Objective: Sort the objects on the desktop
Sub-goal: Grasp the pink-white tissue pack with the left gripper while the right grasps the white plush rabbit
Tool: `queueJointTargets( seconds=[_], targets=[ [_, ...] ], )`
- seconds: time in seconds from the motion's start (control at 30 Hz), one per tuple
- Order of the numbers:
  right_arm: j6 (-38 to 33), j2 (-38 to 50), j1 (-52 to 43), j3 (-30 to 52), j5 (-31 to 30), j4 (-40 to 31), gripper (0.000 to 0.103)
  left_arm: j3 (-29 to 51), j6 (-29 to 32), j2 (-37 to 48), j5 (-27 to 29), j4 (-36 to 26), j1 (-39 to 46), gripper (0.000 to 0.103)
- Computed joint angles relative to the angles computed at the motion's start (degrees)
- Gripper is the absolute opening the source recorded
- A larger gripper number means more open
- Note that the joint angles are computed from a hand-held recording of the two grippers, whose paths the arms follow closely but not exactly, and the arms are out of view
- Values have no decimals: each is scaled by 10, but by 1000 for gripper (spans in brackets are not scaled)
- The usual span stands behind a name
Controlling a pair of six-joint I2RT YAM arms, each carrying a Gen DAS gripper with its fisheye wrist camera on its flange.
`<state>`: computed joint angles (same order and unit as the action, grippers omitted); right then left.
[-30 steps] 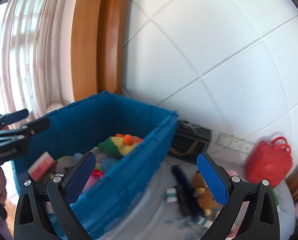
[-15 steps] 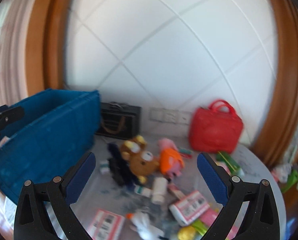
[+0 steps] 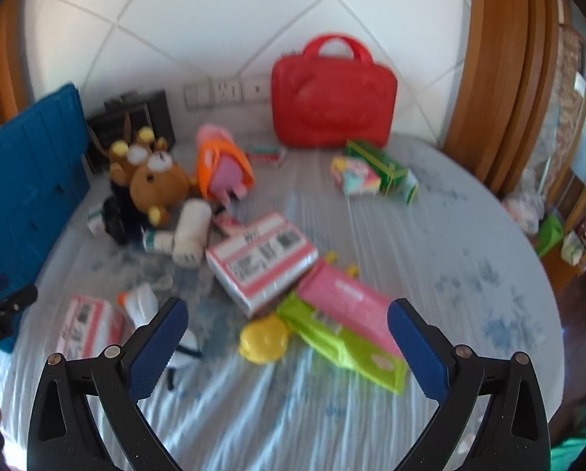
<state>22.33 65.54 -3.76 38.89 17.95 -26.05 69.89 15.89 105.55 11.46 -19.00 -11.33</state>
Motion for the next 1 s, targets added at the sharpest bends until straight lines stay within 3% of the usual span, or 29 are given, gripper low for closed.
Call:
queueJointTargets(
  seconds=[0.17,0.33,0.47,0.7,1.0],
  targets=[
    [-1,28,19,-51,-35,43,103,-20,4,61,-25,3,-13,83],
    [1,113,63,-40,-53,95,103,-20,-3,94,-26,9,-20,87],
    [-6,191,81,-14,-73,136,103,2,1,117,-34,5,-31,92],
    [-19,313,98,49,-101,171,103,30,1,163,-49,-2,-33,92],
    [-30,398,103,91,-112,207,103,22,-8,163,-58,17,-23,91]
  ],
)
